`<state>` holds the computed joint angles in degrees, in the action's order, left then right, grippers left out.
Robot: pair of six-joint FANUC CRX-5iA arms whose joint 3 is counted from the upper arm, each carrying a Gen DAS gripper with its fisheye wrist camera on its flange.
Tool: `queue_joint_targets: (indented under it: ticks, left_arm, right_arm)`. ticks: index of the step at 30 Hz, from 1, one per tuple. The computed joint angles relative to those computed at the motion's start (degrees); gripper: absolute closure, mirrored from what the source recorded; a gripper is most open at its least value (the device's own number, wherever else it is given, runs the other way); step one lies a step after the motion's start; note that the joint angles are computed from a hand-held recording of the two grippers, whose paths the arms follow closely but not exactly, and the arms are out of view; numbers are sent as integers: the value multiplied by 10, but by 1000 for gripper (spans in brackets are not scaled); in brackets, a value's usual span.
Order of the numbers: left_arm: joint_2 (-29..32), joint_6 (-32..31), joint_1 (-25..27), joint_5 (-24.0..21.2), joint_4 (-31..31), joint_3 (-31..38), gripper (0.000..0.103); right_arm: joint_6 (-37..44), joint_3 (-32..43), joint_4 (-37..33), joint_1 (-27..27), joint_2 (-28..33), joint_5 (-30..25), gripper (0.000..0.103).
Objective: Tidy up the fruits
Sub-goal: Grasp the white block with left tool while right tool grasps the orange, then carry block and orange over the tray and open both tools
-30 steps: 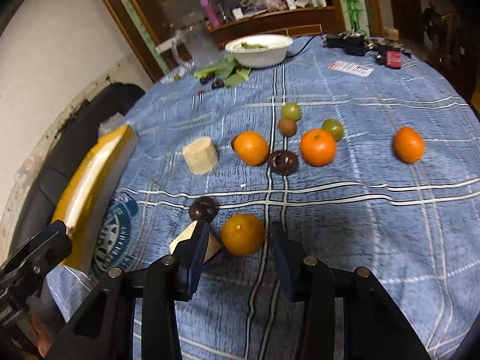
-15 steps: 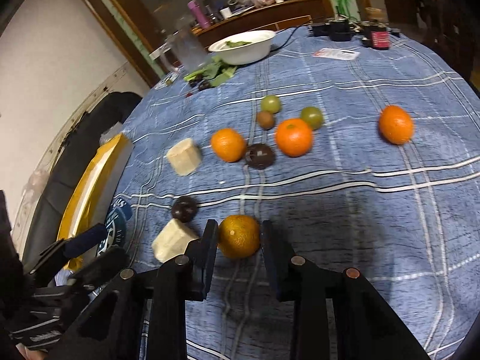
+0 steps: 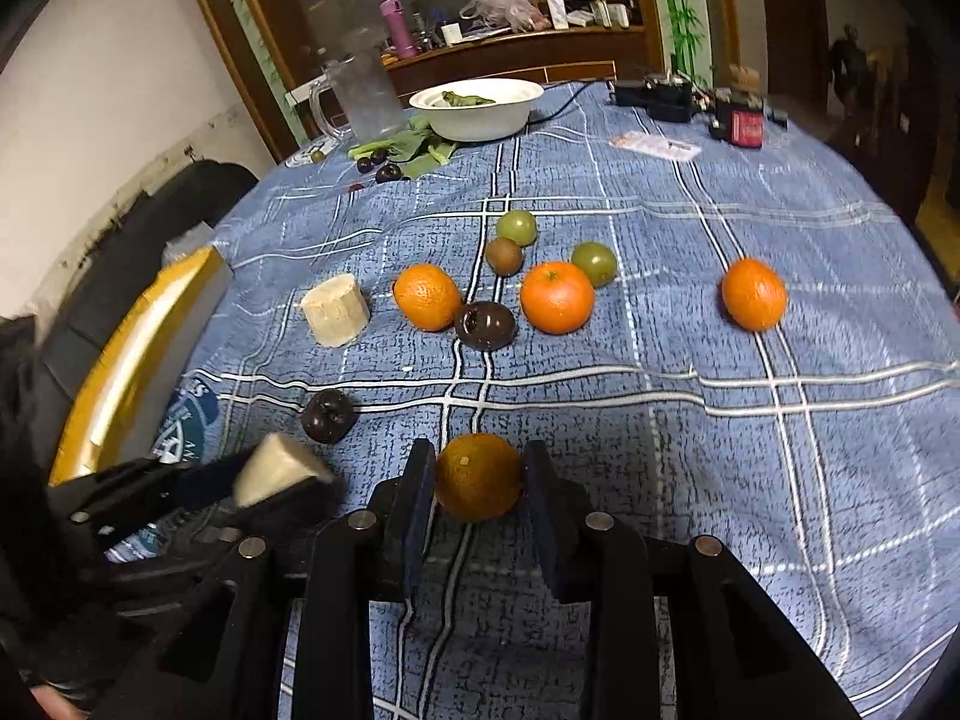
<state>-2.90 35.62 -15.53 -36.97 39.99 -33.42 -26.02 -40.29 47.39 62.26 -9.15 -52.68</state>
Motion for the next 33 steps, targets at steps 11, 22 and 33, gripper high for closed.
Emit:
queue_joint_targets:
  ticks: [11, 22, 33]
  left_arm:
    - [-79, -31, 87, -38, 87, -45, 68]
    - [-32, 35, 223, -51, 27, 57, 67]
    - [90, 147, 266, -69, -49, 158, 65]
  right_arm:
    - [-5, 12, -2, 6, 0, -1, 72]
    - [25, 76, 83, -42, 36, 179, 71]
    - [278, 285, -131, -70, 216, 288, 70]
